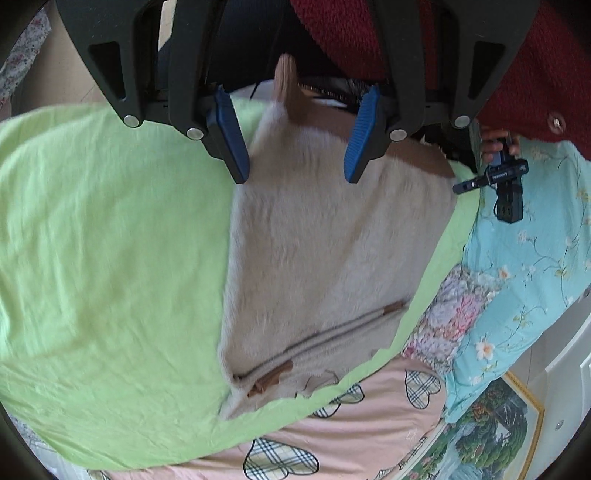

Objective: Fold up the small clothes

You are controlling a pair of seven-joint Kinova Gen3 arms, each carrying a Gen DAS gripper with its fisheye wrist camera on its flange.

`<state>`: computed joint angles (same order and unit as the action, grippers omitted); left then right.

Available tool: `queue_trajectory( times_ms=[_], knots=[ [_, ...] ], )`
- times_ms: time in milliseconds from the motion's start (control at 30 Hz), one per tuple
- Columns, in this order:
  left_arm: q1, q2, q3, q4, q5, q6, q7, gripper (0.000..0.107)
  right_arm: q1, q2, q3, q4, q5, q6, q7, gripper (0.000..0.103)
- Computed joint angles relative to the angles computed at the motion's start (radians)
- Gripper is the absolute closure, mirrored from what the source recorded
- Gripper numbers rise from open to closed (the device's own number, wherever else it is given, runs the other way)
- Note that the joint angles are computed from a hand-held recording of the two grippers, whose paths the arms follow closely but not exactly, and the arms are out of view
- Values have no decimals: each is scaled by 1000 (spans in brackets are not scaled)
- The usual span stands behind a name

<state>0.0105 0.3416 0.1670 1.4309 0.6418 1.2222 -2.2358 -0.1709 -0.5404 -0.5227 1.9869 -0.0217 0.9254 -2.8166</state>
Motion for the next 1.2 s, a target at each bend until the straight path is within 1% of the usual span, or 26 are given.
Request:
queue_trajectory(
  times_ms=[100,167,233,267,300,333,367,400,433,500,567,633,700,767,867,967,1000,1067,1200],
  knots=[
    [-7,6,4,1,4,19,-28,40,-85,48,43,16,-64,7,52,48],
    [-5,15,5,-11,-1,33,-34,40,-110,80,49,44,-83,-44,58,48],
    [3,22,6,-30,-16,49,-34,41,-94,97,16,74,-66,-113,15,48],
    [10,24,5,-39,-27,48,-30,48,-87,105,2,89,-54,-152,-6,48],
    [15,24,4,-44,-38,48,-28,53,-88,120,-3,93,-41,-178,-13,53],
    [19,23,2,-50,-50,50,-25,66,-99,134,-4,90,-33,-187,-8,60],
    [18,28,2,-58,-55,57,-25,83,-129,158,10,75,-26,-187,14,75],
    [18,34,3,-67,-58,69,-20,91,-162,180,31,54,-25,-175,49,89],
    [15,40,2,-75,-60,80,-17,94,-192,188,58,43,-32,-167,78,92],
    [8,36,3,-74,-56,86,-23,98,-236,178,100,26,-45,-157,127,93],
    [-13,28,6,-70,-25,95,-35,101,-247,138,125,21,-52,-169,153,94],
    [-42,22,5,-70,31,108,-33,101,-223,85,128,23,-47,-196,157,94],
    [-66,21,4,-78,84,117,-27,101,-174,21,124,40,-37,-249,149,94],
    [-81,15,4,-90,134,103,-24,102,-124,-38,122,66,-35,-312,149,94],
    [-95,21,10,-130,201,77,-19,102,-49,-81,122,90,-36,-395,163,94],
    [-90,40,22,-196,239,30,-13,102,6,-79,139,94,-32,-448,195,94],
    [-86,51,27,-223,247,17,-5,102,8,-75,160,92,-28,-453,217,94],
    [-75,77,44,-273,265,-19,3,102,29,-44,182,75,-18,-475,255,94],
    [-23,146,74,-386,249,-108,48,102,69,25,222,38,7,-527,324,94]
  ],
)
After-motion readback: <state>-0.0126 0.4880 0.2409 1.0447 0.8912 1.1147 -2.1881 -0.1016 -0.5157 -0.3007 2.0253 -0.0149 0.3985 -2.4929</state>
